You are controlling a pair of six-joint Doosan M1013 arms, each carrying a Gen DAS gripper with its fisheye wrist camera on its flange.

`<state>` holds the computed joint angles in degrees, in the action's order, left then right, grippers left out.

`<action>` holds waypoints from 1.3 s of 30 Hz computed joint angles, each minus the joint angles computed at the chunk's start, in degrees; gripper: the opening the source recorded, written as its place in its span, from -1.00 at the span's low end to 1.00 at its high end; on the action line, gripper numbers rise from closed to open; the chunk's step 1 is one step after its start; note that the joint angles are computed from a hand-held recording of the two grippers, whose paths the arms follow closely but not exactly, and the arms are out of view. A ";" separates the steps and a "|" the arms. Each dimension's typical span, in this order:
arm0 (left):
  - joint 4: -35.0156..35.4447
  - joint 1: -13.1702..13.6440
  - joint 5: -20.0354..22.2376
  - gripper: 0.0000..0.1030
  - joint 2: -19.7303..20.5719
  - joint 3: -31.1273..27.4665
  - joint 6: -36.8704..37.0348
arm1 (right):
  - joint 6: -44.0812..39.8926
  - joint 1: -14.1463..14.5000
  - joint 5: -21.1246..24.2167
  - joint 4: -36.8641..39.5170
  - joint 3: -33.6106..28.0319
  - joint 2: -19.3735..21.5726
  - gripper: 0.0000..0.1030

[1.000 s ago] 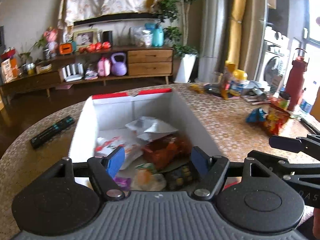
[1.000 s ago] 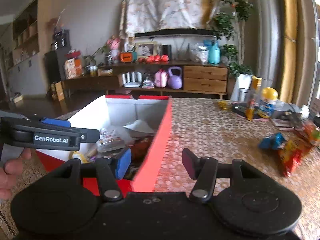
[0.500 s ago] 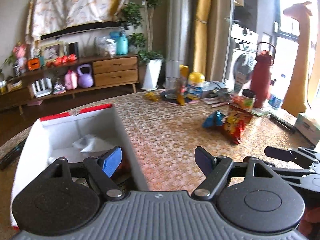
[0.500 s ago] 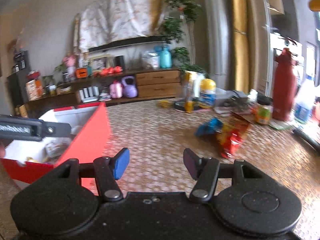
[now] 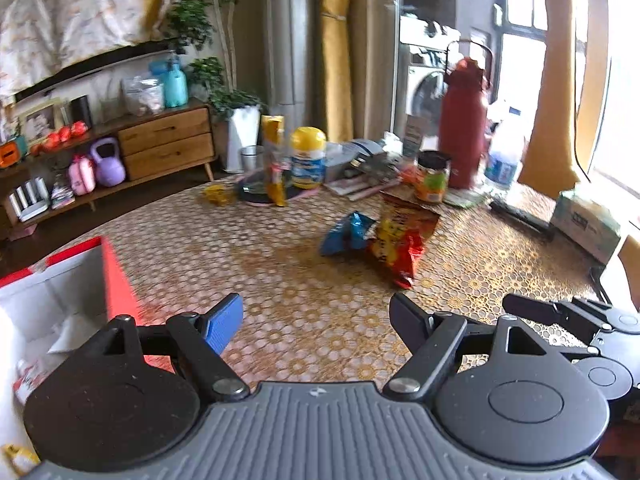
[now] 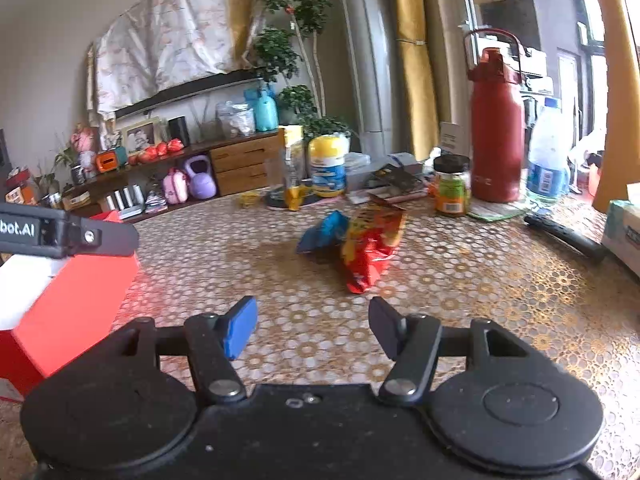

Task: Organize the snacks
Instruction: 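Move both open tools back toward the remaining snack bags, then grasp the blue-wrapped bar with the left tool while the right tool grasps the red chip bag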

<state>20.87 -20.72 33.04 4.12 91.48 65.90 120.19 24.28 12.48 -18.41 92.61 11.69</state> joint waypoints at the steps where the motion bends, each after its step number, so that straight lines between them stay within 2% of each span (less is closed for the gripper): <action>1: 0.09 -0.33 0.52 0.56 0.69 -0.71 0.29 | 0.18 -0.37 -0.16 0.06 0.02 0.10 0.19; 7: -1.96 -0.96 2.90 0.56 4.80 -5.36 4.19 | 1.63 -2.34 -1.26 0.47 0.13 0.73 0.19; 11: -4.75 -0.75 5.96 0.56 8.28 -9.58 8.56 | 0.83 -3.46 -1.86 2.86 -0.10 1.15 0.19; 21: -18.75 2.31 11.42 0.56 16.36 -18.94 21.94 | -11.64 -6.12 -3.07 19.14 0.39 1.69 0.20; 30: -22.37 4.15 12.84 0.56 21.99 -24.42 30.23 | -17.70 -7.72 -2.60 27.33 0.15 2.91 0.21; 34: -24.69 4.98 13.07 0.56 23.94 -26.27 33.31 | -23.25 -8.04 -2.63 32.92 0.07 3.21 0.22; 39: -28.46 6.10 13.14 0.56 25.62 -27.87 35.51 | -26.18 -7.97 -1.62 34.01 -2.06 4.66 0.22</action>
